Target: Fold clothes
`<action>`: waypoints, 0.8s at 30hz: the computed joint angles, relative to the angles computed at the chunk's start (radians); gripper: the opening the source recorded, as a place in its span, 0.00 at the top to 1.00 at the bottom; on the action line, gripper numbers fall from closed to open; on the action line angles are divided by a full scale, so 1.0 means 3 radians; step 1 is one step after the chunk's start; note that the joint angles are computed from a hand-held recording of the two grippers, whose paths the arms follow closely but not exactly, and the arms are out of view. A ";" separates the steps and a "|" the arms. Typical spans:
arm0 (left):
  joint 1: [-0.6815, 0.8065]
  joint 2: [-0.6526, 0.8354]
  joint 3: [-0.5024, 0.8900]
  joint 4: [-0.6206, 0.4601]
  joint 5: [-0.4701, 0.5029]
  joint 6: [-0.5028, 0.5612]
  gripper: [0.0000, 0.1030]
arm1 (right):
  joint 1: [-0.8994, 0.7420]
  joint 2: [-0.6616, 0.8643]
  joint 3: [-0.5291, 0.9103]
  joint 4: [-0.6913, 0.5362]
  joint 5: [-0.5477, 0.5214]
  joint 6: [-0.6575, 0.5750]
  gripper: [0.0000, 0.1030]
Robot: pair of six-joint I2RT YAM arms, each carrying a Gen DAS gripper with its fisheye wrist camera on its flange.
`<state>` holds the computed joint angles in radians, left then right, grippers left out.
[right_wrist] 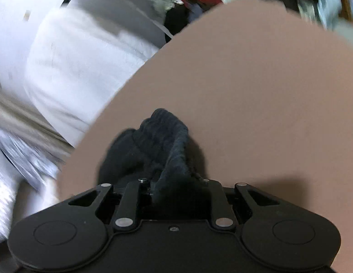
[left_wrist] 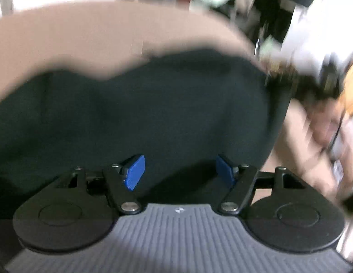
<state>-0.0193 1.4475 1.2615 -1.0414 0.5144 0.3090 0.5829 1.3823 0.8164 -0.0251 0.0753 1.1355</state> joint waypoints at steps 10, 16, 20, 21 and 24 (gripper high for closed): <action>0.0376 0.0139 0.0040 -0.0529 0.0267 0.0430 0.33 | 0.0056 -0.0657 0.0104 -0.0611 -0.0500 -0.0539 0.74; 0.0292 0.0174 0.0175 -0.0370 0.0499 0.0253 0.33 | -0.0282 -0.0451 -0.0033 -0.0540 -0.0758 0.0100 0.48; 0.0092 -0.0041 0.0000 0.0002 0.0515 -0.0164 0.31 | 0.0015 -0.0457 0.0421 -0.1404 -0.0118 -0.0176 0.36; 0.0011 0.0012 -0.0016 0.0012 0.0425 -0.0274 0.30 | 0.0066 -0.0479 0.0458 -0.1483 -0.0059 -0.0203 0.35; -0.0021 0.0030 -0.0212 0.0028 0.0336 -0.0378 0.29 | 0.0155 -0.0691 0.0307 -0.1488 -0.0057 -0.0098 0.30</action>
<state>-0.0257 1.4563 1.1980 -1.0330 0.6153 0.1956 0.6295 1.1749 0.9086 -0.4716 0.0583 1.1061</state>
